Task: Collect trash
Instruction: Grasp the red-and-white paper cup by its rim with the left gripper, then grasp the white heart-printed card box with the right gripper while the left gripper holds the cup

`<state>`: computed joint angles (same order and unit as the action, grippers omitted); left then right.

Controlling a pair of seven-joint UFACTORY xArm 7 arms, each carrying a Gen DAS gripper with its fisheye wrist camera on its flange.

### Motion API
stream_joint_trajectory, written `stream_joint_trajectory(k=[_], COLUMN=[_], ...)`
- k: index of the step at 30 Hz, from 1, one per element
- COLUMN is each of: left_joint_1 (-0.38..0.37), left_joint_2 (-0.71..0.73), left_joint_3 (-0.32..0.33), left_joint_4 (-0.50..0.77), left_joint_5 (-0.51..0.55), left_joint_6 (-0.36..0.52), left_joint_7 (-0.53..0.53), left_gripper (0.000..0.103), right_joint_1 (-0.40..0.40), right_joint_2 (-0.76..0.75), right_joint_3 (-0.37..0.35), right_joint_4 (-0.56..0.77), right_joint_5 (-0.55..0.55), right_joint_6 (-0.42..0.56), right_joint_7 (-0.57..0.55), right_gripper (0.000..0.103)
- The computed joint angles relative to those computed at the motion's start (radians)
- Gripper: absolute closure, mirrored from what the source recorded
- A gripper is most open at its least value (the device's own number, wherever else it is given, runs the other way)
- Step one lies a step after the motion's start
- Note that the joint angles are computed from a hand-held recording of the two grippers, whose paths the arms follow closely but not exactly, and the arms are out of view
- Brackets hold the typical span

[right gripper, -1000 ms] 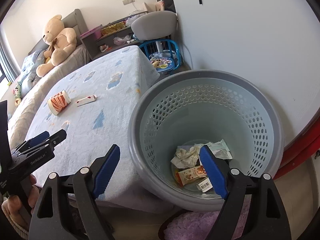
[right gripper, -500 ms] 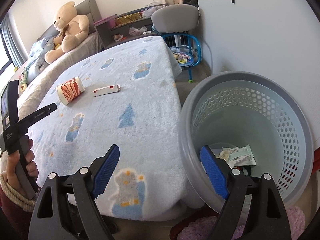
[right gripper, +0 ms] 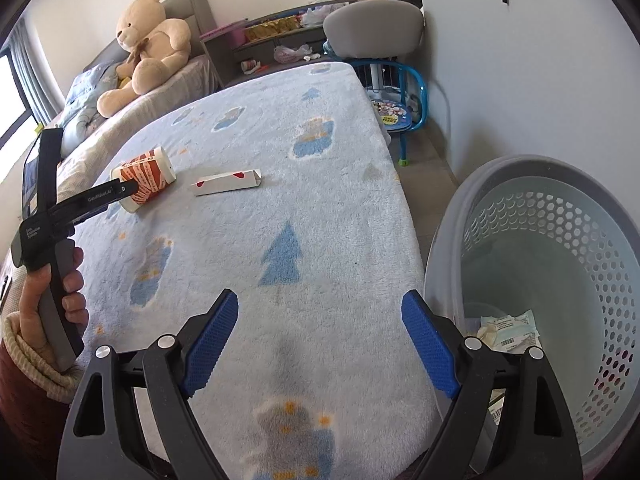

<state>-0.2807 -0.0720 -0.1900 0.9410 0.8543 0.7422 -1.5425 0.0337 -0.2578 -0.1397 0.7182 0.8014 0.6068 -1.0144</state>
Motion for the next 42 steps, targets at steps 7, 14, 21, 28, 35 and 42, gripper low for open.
stream_joint_trajectory(k=[7, 14, 21, 28, 35, 42], left_joint_1=[0.0, 0.007, 0.015, 0.023, 0.046, 0.088], left_joint_2=[0.05, 0.046, 0.003, -0.053, -0.113, -0.176], left_joint_3=[0.025, 0.041, 0.022, -0.011, -0.03, -0.035], left_joint_4=[0.035, 0.016, -0.003, -0.024, -0.066, -0.127], left_joint_5=[0.006, -0.025, 0.014, 0.049, 0.051, 0.011], left_joint_6=[-0.051, -0.136, -0.134, -0.061, -0.058, -0.117], left_joint_7=[0.023, 0.063, 0.047, 0.04, 0.053, 0.069], left_gripper=[0.042, 0.091, 0.1, 0.1, 0.1, 0.1], right_joint_1=[-0.001, 0.002, 0.038, 0.088, 0.128, 0.134], right_joint_2=[0.024, 0.037, 0.052, 0.101, 0.182, 0.286], right_joint_3=[0.005, 0.023, 0.055, 0.113, 0.17, 0.215], right_joint_4=[0.017, 0.026, 0.047, 0.083, 0.128, 0.203], right_joint_5=[0.018, 0.026, 0.035, 0.014, -0.06, -0.272], right_joint_6=[0.01, -0.005, -0.051, -0.136, -0.222, -0.236], right_joint_7=[-0.009, -0.007, 0.007, 0.095, 0.244, 0.495], right_gripper=[0.021, 0.021, 0.021, 0.017, 0.009, 0.007])
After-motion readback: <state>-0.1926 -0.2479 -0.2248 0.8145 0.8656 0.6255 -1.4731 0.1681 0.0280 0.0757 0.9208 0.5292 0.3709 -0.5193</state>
